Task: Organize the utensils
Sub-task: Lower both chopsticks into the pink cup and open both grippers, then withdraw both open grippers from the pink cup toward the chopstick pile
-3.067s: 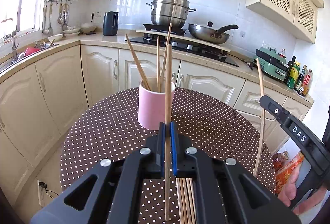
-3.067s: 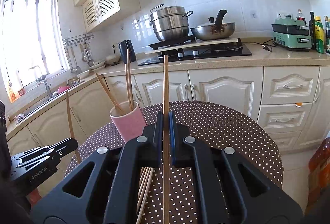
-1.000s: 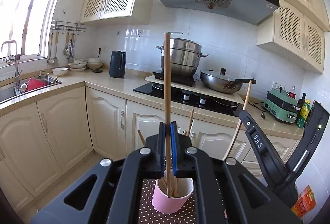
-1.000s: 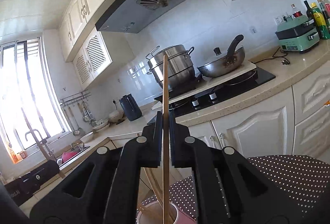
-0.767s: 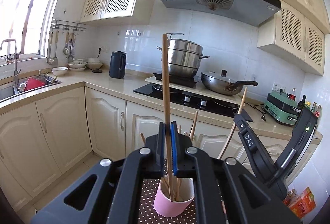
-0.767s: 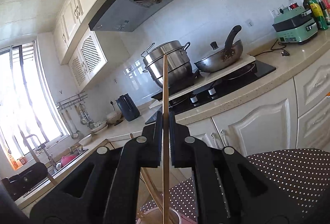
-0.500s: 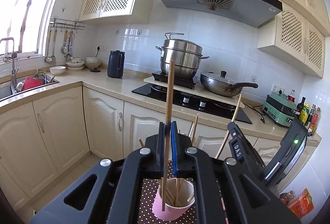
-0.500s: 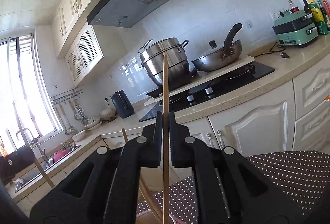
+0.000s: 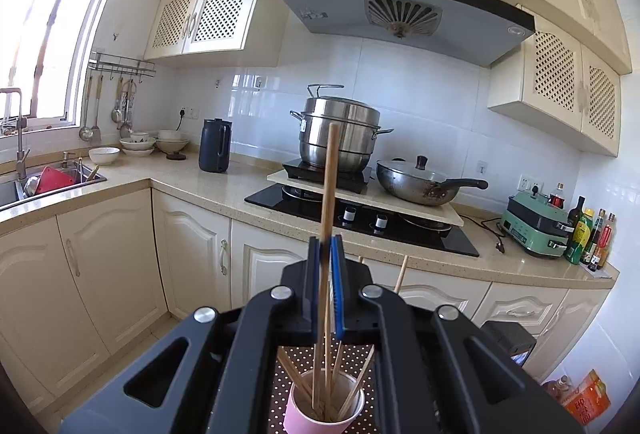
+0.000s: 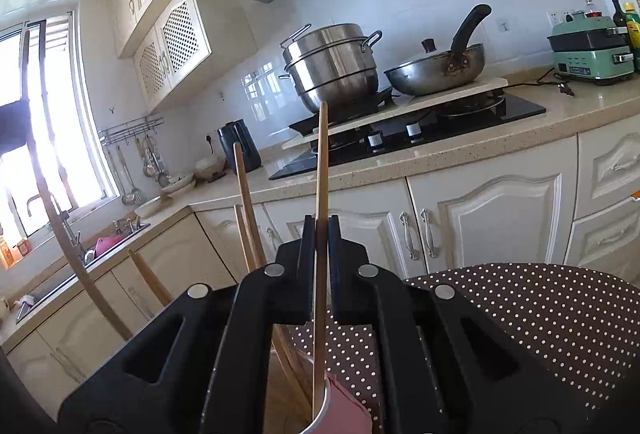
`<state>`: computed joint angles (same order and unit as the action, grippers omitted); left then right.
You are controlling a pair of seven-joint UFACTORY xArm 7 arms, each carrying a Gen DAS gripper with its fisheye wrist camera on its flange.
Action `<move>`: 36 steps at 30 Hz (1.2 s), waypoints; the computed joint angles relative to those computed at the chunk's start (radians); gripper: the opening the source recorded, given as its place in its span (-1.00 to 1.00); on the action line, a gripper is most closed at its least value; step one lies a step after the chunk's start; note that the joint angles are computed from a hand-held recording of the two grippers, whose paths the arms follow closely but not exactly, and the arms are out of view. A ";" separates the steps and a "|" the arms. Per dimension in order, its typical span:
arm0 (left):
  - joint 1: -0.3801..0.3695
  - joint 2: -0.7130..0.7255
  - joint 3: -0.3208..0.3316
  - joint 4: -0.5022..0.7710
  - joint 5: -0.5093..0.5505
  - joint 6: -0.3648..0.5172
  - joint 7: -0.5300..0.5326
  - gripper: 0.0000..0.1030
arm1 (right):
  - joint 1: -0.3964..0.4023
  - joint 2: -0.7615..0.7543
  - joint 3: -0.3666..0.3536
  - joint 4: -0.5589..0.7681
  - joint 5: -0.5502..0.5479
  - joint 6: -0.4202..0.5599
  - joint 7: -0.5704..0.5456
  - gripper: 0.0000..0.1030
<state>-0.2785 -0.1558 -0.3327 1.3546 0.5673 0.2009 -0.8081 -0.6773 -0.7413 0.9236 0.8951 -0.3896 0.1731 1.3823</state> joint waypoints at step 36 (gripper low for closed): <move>-0.032 -0.245 -0.073 -0.368 -0.071 0.174 0.007 -0.14 | 0.679 -0.304 -0.401 -0.280 0.047 0.366 -0.311 0.74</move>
<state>-0.3101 -0.4005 -0.4057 0.9870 0.4967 0.3749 -0.8014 0.0018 -1.0454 0.5223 0.6151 -0.3427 0.5396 1.0715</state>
